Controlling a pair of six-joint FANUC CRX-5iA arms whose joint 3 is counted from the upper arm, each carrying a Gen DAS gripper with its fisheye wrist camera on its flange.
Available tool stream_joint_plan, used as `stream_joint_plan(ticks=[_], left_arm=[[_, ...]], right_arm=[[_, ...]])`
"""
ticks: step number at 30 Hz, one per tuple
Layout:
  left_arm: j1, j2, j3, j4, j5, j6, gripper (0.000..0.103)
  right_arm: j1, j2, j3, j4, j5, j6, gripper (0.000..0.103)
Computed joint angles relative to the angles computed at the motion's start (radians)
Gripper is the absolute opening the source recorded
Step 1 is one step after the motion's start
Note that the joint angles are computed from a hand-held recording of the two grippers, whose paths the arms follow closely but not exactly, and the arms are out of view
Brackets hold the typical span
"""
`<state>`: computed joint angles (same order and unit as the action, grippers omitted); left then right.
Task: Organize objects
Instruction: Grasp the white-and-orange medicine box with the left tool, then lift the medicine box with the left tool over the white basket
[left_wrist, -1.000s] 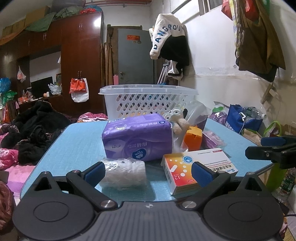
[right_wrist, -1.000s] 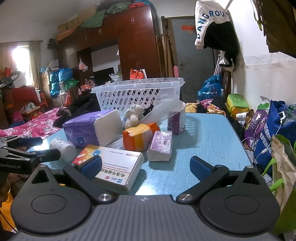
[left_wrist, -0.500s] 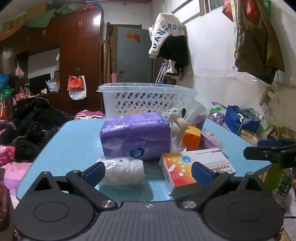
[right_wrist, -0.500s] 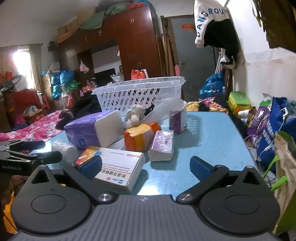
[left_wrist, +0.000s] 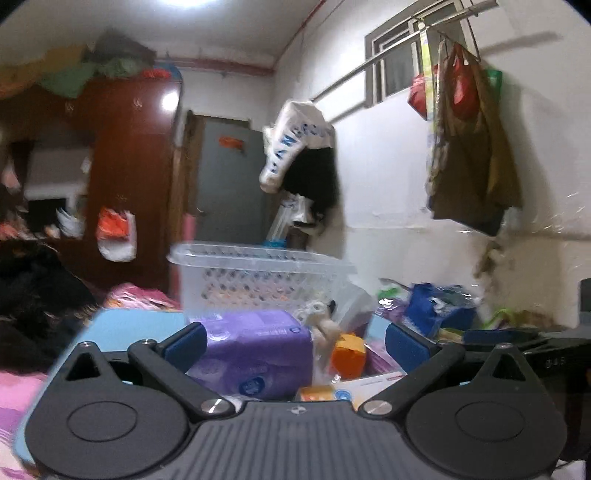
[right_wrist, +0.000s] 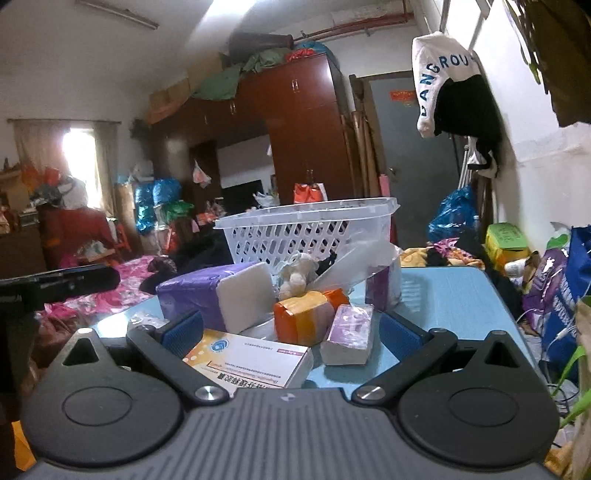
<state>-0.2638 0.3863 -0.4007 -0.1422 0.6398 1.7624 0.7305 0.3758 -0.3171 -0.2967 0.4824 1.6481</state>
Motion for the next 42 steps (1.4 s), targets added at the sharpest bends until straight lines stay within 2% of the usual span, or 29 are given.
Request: stream_joint_plan(ticks=[1,2,4,6,8,10,12,13,14,16,19,24,25,29,30,32,37,42], left_arm=[[0.012,-0.003,0.029,-0.061,-0.064,0.073,0.103],[0.018,0.002,0.037,-0.083,-0.075,0.099,0.103],[0.03,0.011,0.051,-0.181,-0.058,0.172,0.103],[0.038,0.017,0.064,-0.3,-0.016,0.242,0.103],[0.027,0.028,0.056,-0.315,0.026,0.176,0.102],[0.008,0.038,0.056,-0.31,0.026,0.102,0.101],[-0.001,0.055,0.075,-0.325,0.006,0.093,0.094],[-0.001,0.061,0.095,-0.36,-0.016,0.127,0.092],[0.0,0.066,0.121,-0.414,-0.048,0.185,0.091],[0.001,0.079,0.159,-0.506,-0.087,0.278,0.08],[0.0,0.103,0.2,-0.589,-0.12,0.347,0.076],[0.005,0.125,0.236,-0.638,-0.152,0.417,0.064],[0.005,0.128,0.242,-0.651,-0.156,0.429,0.063],[0.005,0.142,0.259,-0.671,-0.146,0.436,0.06],[0.008,0.144,0.254,-0.651,-0.137,0.422,0.054],[0.009,0.144,0.244,-0.62,-0.126,0.384,0.051],[0.013,0.135,0.219,-0.59,-0.093,0.333,0.046],[0.017,0.132,0.196,-0.548,-0.056,0.266,0.046]], right_arm=[[-0.005,0.001,-0.001,0.024,-0.015,-0.008,0.103],[-0.009,0.004,-0.013,0.071,-0.012,-0.035,0.103],[-0.008,0.011,-0.038,0.104,0.02,-0.053,0.103],[0.001,0.014,-0.024,0.032,0.001,0.032,0.103],[0.004,0.017,-0.028,0.031,-0.003,0.057,0.103],[-0.005,0.027,-0.05,0.13,0.001,-0.02,0.103],[-0.017,0.042,-0.077,0.248,0.033,-0.129,0.103],[-0.021,0.05,-0.084,0.275,0.053,-0.154,0.103],[-0.027,0.055,-0.087,0.301,0.058,-0.175,0.101],[-0.033,0.058,-0.093,0.341,0.054,-0.201,0.093],[-0.041,0.066,-0.105,0.407,0.065,-0.24,0.085],[-0.043,0.075,-0.114,0.438,0.08,-0.243,0.071],[-0.047,0.077,-0.115,0.452,0.084,-0.253,0.066],[-0.062,0.087,-0.124,0.503,0.118,-0.292,0.056],[-0.063,0.087,-0.124,0.5,0.121,-0.293,0.056],[-0.059,0.085,-0.12,0.475,0.113,-0.26,0.05],[-0.054,0.082,-0.137,0.439,0.169,-0.177,0.048],[-0.039,0.064,-0.146,0.383,0.182,-0.072,0.047]])
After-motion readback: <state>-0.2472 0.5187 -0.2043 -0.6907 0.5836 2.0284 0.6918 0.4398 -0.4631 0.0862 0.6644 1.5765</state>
